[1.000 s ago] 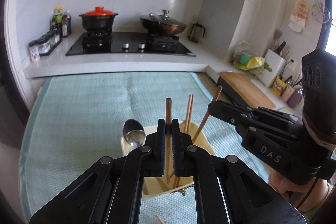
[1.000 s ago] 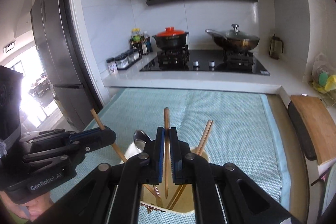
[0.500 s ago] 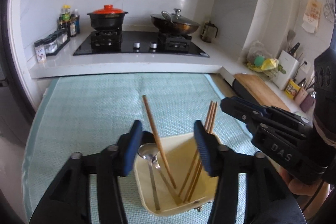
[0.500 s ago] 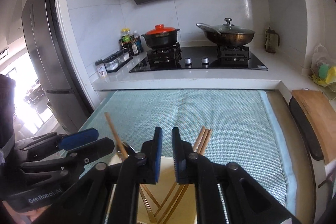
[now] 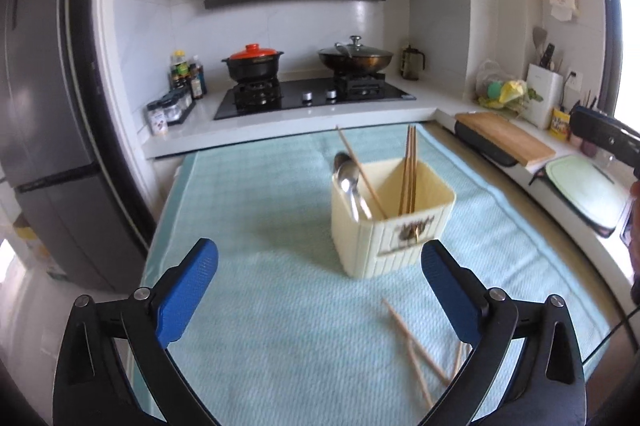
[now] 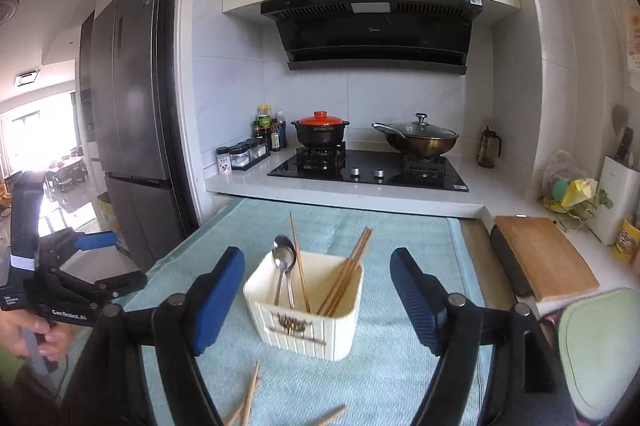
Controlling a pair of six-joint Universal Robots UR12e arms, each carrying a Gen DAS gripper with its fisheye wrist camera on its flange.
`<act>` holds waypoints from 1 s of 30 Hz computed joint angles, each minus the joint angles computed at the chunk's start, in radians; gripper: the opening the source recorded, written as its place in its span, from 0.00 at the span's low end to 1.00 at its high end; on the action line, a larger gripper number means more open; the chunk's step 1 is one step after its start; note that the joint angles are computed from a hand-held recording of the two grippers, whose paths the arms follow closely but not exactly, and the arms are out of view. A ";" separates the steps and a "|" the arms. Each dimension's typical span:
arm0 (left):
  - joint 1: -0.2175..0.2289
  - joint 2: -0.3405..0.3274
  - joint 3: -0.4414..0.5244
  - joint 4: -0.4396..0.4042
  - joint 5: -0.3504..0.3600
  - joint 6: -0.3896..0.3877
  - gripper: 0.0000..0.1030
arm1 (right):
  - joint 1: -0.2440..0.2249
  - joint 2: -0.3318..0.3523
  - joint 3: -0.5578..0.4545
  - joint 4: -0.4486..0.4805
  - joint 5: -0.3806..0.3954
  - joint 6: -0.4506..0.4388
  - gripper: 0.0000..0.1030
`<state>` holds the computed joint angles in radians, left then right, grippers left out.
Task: Organize utensils
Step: 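Withdraw both tools from the caddy and move them toward the remaining chopsticks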
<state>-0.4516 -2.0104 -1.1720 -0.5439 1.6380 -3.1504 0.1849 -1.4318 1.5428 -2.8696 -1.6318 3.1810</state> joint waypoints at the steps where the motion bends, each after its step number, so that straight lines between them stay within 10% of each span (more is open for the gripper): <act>1: -0.001 0.032 -0.062 0.015 0.008 -0.009 0.99 | 0.006 -0.022 0.038 -0.010 -0.017 0.008 0.75; 10: -0.010 0.191 -0.374 -0.021 -0.033 -0.175 0.99 | 0.064 -0.149 0.299 0.106 -0.123 0.209 0.75; 14: -0.026 0.192 -0.384 -0.024 -0.013 -0.121 0.99 | 0.054 -0.174 0.345 0.202 -0.082 0.274 0.70; 20: -0.031 0.180 -0.369 -0.002 -0.026 -0.105 0.99 | 0.036 -0.176 0.346 0.229 -0.025 0.312 0.32; 30: -0.035 0.176 -0.366 -0.029 -0.018 -0.102 0.99 | 0.005 -0.125 0.304 0.275 0.130 0.343 0.30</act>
